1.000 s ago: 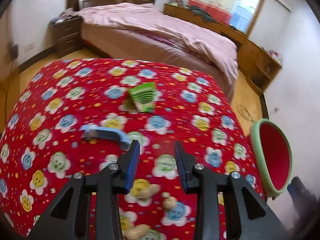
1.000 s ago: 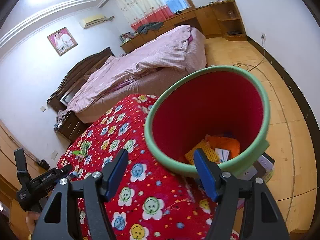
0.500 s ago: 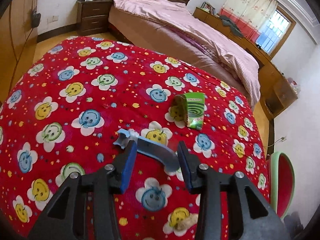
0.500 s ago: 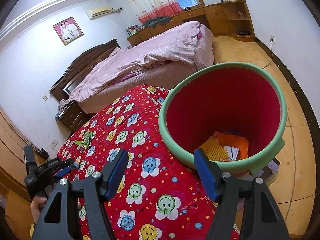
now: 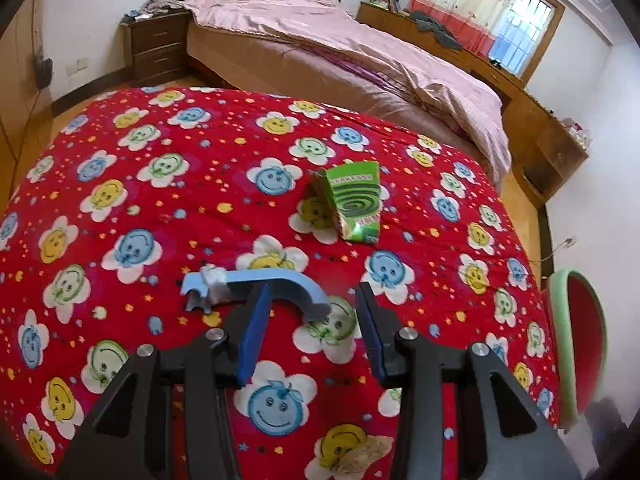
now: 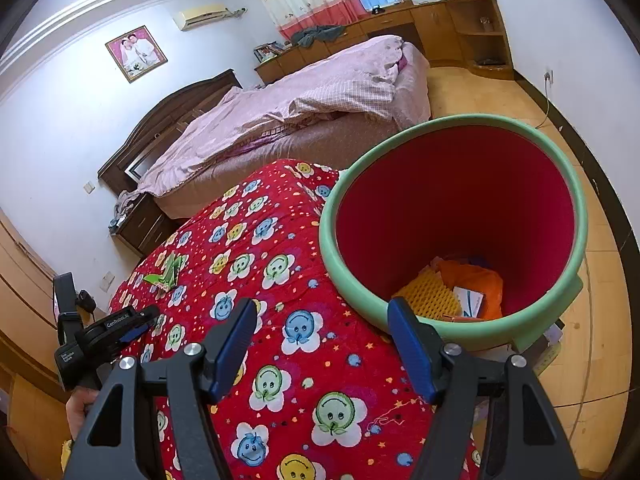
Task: Collect trash
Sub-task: 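Grasp the blue plastic clip on the quilt with the left tool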
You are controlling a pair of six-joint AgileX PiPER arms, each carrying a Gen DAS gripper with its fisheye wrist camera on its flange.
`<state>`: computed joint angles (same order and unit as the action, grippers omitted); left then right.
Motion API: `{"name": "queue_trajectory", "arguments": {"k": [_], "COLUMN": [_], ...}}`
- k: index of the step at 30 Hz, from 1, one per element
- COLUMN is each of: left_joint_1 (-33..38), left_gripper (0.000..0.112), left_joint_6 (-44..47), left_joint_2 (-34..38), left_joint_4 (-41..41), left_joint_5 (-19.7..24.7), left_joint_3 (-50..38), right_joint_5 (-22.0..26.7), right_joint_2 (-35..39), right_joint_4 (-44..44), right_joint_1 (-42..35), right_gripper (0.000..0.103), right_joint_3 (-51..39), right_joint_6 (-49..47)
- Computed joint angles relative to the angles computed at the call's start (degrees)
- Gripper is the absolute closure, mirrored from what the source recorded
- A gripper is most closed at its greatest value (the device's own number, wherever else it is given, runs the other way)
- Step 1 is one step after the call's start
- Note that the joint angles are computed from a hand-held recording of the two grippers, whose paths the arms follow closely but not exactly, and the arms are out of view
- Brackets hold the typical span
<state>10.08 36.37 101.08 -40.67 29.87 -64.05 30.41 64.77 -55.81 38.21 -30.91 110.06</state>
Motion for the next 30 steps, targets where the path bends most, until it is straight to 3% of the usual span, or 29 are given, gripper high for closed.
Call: {"name": "queue_trajectory", "arguments": {"k": [14, 24, 30], "left_joint_1": [6.5, 7.1, 9.2], "left_gripper": [0.069, 0.069, 0.069], "left_joint_6": [1.3, -0.8, 4.6], "left_joint_2": [-0.1, 2.4, -0.2], "left_joint_4": [-1.6, 1.0, -0.4], "left_joint_5": [5.8, 6.6, 9.6], "left_joint_3": [-0.7, -4.9, -3.6], "right_joint_5": [-0.4, 0.3, 0.2], "right_joint_2": [-0.9, -0.7, -0.4], "right_joint_4": [0.2, 0.3, 0.2], "right_joint_1": [-0.2, 0.4, 0.2], "right_gripper": [0.033, 0.033, 0.032], "right_joint_3": [0.6, 0.0, -0.3], "right_joint_6": [-0.5, -0.9, -0.7]}}
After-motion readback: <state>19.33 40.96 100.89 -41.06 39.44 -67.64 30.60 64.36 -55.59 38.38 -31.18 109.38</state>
